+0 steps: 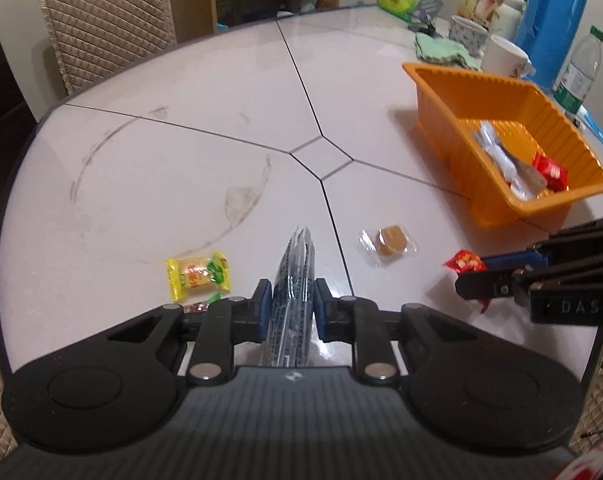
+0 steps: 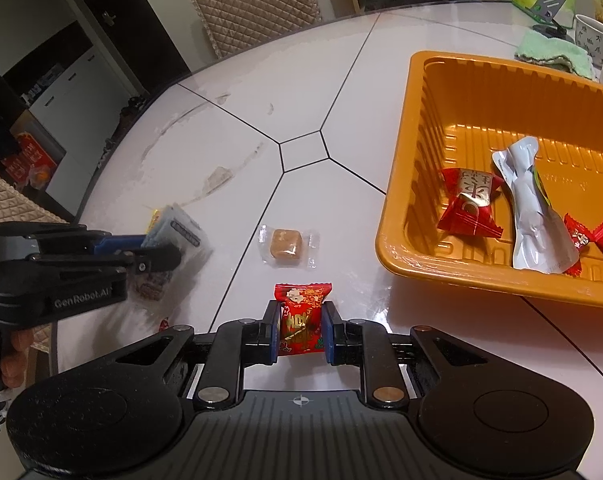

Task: Organize snacks
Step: 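Grasp the silver-blue wrapped bar with the left gripper while the right gripper holds its packet, then carry the red-gold packet and silver-blue bar over the orange tray with both grippers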

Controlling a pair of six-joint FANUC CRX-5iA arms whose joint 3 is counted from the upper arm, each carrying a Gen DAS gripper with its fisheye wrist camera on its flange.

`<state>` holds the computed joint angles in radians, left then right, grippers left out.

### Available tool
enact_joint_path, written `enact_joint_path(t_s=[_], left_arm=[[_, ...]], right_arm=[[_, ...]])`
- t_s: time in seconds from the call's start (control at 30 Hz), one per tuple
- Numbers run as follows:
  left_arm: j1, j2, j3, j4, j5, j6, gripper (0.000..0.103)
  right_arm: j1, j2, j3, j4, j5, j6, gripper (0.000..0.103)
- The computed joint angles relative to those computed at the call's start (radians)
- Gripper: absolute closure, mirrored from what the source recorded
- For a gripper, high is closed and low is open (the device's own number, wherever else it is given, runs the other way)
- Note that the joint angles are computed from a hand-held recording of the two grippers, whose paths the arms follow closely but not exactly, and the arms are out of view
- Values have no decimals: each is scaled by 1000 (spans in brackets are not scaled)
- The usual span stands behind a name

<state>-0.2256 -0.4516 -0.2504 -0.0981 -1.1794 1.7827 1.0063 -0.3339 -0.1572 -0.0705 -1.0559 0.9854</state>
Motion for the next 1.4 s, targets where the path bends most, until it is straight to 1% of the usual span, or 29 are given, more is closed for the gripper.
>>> enact_joint_path(t_s=[0.17,0.3,0.47,0.67,0.83,0.97,1.07,1.17,1.4], left_arm=[[-32,-11,32,-35,-29,91,83],[-81,-10,67,-73,-66,177,83],[-144,-3,104,-100,-92,253,83],[-233,22,156,-133,-90,339,83],[-314,79,222,-169,-88,408,83],[-370,143,284,-192,-81,457,83],[-391,197,329,-186,-64,481,83],[-405,252,376,-181,-44,482,83],[-428,398,510,-173,-2,472,83]], right_arm=[[9,-15,0,7,8,-1,82],[11,-30,0,10,15,-1,82],[9,-55,-3,9,16,3,82],[-7,-98,-13,-1,5,15,82],[-48,-146,-27,-11,-23,22,82],[-103,-180,-33,-16,-52,38,82],[-160,-200,-31,-22,-66,55,82],[-229,-209,-23,-30,-74,87,82],[-453,-160,46,-120,-76,228,82]])
